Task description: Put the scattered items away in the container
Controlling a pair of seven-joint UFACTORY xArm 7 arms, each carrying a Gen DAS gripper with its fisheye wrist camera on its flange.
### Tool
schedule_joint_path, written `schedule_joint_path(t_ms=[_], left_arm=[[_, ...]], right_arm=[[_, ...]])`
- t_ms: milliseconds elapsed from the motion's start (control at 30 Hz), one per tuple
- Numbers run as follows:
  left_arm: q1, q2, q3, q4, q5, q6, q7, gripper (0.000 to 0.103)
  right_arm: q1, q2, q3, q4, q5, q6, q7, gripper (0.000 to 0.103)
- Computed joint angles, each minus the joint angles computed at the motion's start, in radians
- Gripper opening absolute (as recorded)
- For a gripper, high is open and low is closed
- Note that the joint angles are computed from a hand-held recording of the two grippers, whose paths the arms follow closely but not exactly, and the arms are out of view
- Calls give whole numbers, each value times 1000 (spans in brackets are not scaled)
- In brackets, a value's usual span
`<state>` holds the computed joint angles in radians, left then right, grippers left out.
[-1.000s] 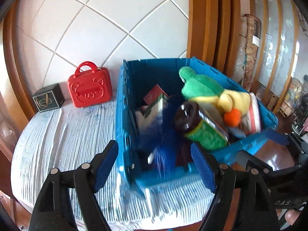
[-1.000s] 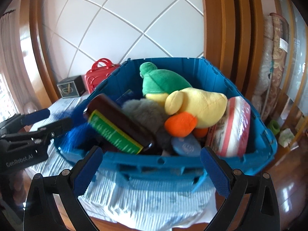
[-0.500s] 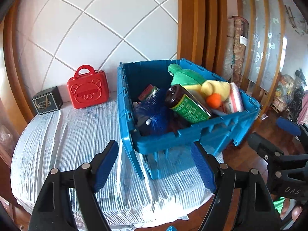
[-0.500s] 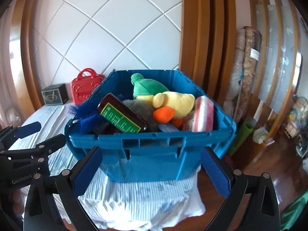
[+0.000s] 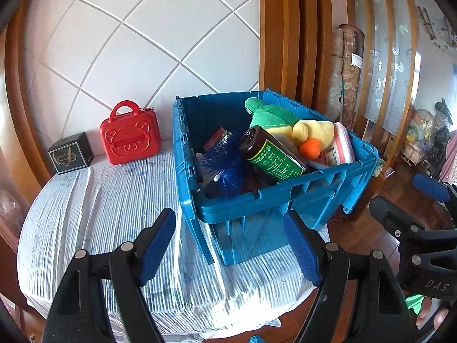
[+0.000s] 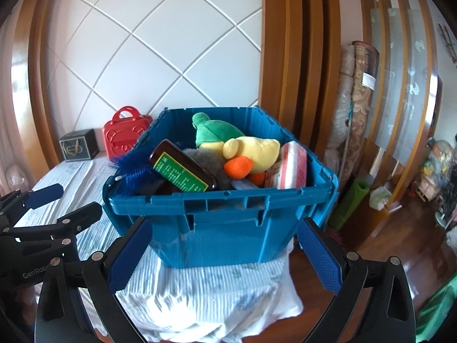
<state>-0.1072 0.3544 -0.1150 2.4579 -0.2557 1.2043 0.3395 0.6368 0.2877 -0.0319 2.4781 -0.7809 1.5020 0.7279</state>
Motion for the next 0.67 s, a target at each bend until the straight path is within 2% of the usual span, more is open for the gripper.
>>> schedule_joint_path(t_ms=[233,333,667], left_arm=[[-10,16,2,26,15,7,-14,77],[-19,47,2,77,28,35,-27,77],[-35,64,-1,93,43,30,-40,77]], right_arm=[[-18,3,-1,1,17,-18,-6,103],[-27,0,-3,-6,25,-27,-7,103],[-63,-25,12,-49,44,-51,-4,103]])
